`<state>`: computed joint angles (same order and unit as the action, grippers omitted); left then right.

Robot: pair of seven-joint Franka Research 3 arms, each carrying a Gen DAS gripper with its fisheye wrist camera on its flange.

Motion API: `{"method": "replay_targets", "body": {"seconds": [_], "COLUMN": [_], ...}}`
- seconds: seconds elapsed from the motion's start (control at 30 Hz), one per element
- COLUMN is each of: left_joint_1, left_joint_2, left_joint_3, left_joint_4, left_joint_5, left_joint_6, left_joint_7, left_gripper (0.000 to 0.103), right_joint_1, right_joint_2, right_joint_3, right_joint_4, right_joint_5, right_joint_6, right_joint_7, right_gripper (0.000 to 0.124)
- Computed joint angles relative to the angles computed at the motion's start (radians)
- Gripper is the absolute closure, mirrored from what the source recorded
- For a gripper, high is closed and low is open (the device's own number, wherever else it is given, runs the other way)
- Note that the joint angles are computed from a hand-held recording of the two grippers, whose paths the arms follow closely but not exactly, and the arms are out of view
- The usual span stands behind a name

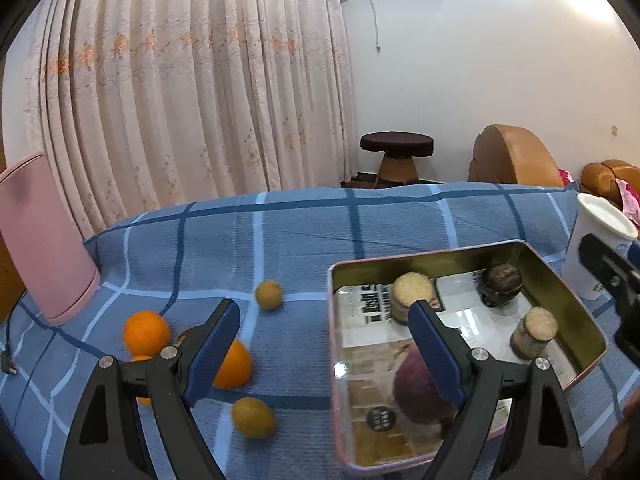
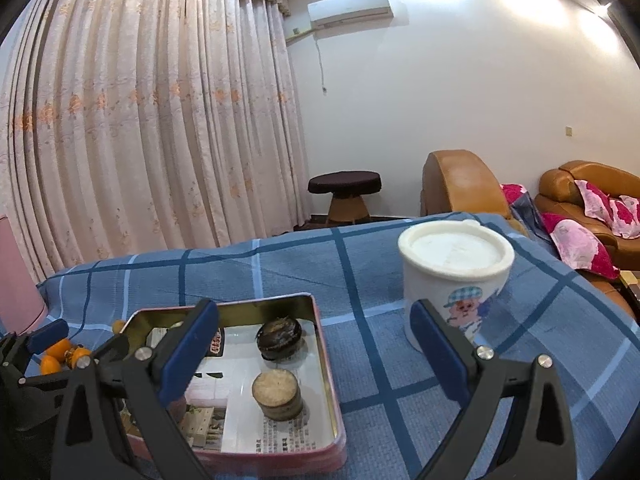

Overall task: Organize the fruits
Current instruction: 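Move both grippers back toward the remaining fruits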

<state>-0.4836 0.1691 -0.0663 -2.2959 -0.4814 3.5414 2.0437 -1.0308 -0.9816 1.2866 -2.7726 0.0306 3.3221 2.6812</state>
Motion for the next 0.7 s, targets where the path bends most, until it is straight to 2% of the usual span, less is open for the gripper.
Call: {"method": "replay_targets", "body": {"seconds": [0.07, 0.2, 0.37, 0.53, 0.7], "left_joint_1": [-0.002, 0.044, 0.110, 0.160, 0.200], "left_joint_2": [-0.002, -0.013, -0.030, -0.043, -0.048], "left_joint_3": [0.007, -0.016, -0.041, -0.047, -0.038], "left_joint_4": [-0.006, -0.033, -0.063, -0.082, -0.092], "left_joint_5": [-0.009, 0.052, 0.141, 0.208, 0.258], "left_joint_6": [0.006, 0.034, 0.039, 0.033, 0.027], "left_joint_7": [0.017, -0.017, -0.080, -0.128, -0.150], "left_gripper": [0.016, 0.016, 0.016, 0.016, 0.016], "right_joint_1": [0.016, 0.043, 0.074, 0.096, 0.101], "right_joint_2": [-0.022, -0.040, -0.035, -0.008, 0.057], "right_joint_3": [0.000, -0.001, -0.002, -0.002, 0.008], "right_joint_4": [-0.001, 0.002, 0.030, 0.040, 0.076], "right_joint_5": [0.004, -0.008, -0.047, -0.063, -0.081], "right_joint_6": [-0.025, -0.055, -0.106, -0.094, -0.091], "right_joint_7": [0.010, 0.033, 0.048, 0.075, 0.066], "right_gripper": [0.025, 0.027, 0.041, 0.043, 0.057]}}
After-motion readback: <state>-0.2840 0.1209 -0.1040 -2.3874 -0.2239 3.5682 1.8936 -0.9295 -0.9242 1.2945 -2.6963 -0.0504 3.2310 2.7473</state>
